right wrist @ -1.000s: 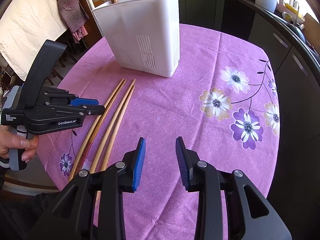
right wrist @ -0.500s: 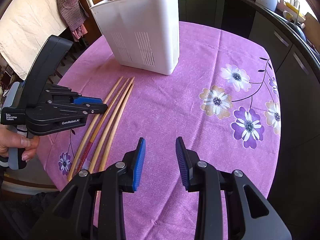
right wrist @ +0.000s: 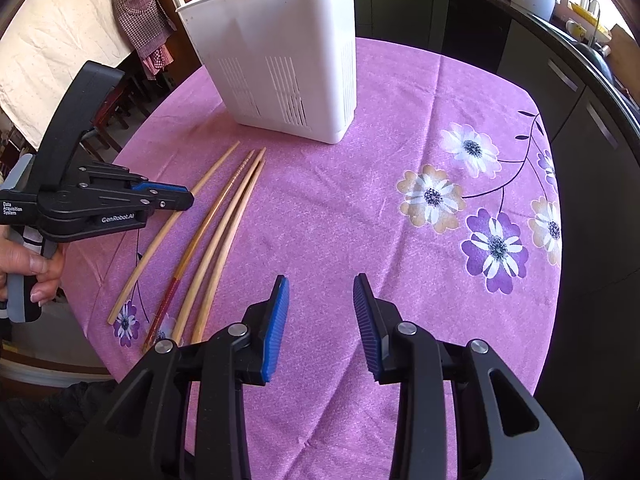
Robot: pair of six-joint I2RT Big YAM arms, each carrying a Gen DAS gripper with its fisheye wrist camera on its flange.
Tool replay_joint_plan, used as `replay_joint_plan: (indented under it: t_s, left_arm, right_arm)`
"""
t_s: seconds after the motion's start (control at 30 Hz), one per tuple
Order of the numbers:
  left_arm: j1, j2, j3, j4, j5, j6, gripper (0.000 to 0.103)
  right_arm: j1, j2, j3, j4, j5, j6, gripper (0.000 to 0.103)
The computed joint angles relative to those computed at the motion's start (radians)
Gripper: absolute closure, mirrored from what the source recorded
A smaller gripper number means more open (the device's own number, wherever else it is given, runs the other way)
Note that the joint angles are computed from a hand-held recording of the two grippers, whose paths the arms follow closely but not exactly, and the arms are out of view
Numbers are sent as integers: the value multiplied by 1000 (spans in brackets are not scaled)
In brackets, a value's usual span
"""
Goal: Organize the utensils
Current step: 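Lift the chopstick upright with the left gripper while the right gripper grasps another chopstick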
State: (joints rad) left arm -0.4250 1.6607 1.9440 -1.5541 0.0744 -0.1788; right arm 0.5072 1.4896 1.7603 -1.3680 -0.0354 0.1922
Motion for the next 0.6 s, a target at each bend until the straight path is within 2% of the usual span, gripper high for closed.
replay_joint_plan:
  t_s: [0.33,0.6]
  left_arm:
    - [56,-127,-3,95,-13,42,97]
    - [57,-233,-46,195,-43,61,97]
  right_arm:
    - [0,27,37,-24,3,-4,69]
    - [20,51,77,-41,14,-5,69]
